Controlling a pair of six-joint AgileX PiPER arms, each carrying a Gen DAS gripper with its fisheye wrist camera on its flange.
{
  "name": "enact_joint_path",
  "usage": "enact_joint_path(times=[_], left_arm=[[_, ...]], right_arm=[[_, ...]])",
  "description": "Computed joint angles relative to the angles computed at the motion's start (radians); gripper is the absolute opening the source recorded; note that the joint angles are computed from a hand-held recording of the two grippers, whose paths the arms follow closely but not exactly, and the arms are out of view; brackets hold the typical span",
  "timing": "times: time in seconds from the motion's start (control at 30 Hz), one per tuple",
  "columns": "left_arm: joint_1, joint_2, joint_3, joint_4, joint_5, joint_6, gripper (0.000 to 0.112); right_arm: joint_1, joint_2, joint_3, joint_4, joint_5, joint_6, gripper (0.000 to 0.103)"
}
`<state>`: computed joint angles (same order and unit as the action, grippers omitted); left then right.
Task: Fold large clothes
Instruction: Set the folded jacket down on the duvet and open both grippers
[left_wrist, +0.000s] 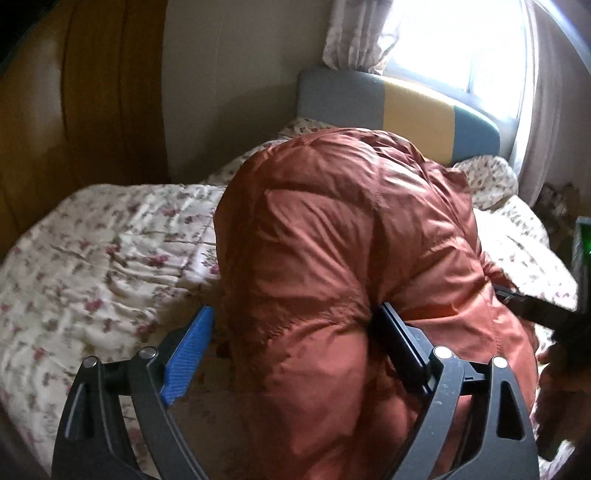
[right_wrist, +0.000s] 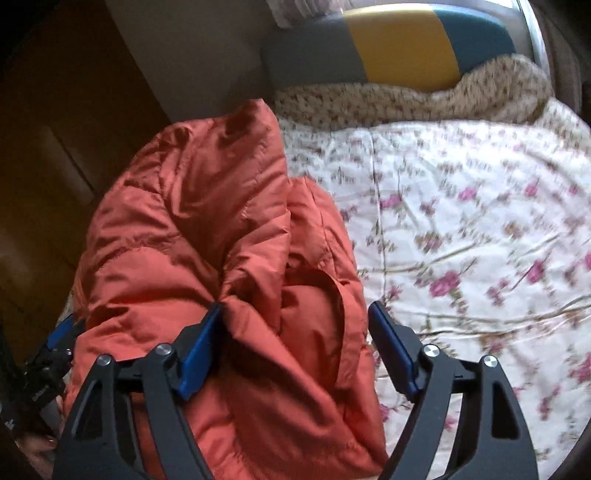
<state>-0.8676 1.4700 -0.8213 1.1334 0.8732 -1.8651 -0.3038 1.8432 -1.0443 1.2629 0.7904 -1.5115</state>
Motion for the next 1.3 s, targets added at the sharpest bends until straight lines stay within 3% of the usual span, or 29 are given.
enact_joint_path(times=[0.17,0.27,0.43,0.53,0.6,0.73,0.8,0.93,1.07,1.3], left_arm=[[-0.006,-0.012,-0.06,-0.094,0.062,0.082,0.088],[0.02,-0.007,-0.112,-0.119,0.074,0.111,0.088],[0.108,0.068,-0.254,-0.184,0.085,0.246,0.088],[0.145,0.122,-0.314,-0.176,0.084,0.291,0.092],[0.171,0.152,-0.338,-0.181,0.06,0.321,0.093],[0.227,0.166,-0.329,-0.229,-0.046,0.327,0.094],[0.237,0.184,-0.329,-0.232,-0.072,0.321,0.094],[0.226,0.237,-0.353,-0.205,-0.057,0.309,0.095],[0.213,0.245,-0.333,-0.163,-0.048,0.263,0.095],[0.139,0.177,-0.295,-0.171,0.034,0.208,0.1]], right_arm=[[-0.012,-0.132,0.081,0.197,-0.012,-0.128,0.079],[0.045,-0.161,0.052,0.178,-0.032,-0.081,0.08],[0.197,-0.12,-0.015,0.108,-0.199,-0.026,0.08],[0.288,-0.052,-0.059,0.038,-0.355,0.062,0.081],[0.295,0.011,-0.098,0.006,-0.379,0.125,0.082],[0.283,0.105,-0.145,-0.03,-0.364,0.209,0.082],[0.279,0.126,-0.154,0.005,-0.371,0.159,0.082],[0.277,0.164,-0.147,0.129,-0.382,0.018,0.083],[0.276,0.166,-0.157,0.079,-0.372,0.071,0.084],[0.189,0.001,-0.02,0.104,-0.271,0.019,0.087]])
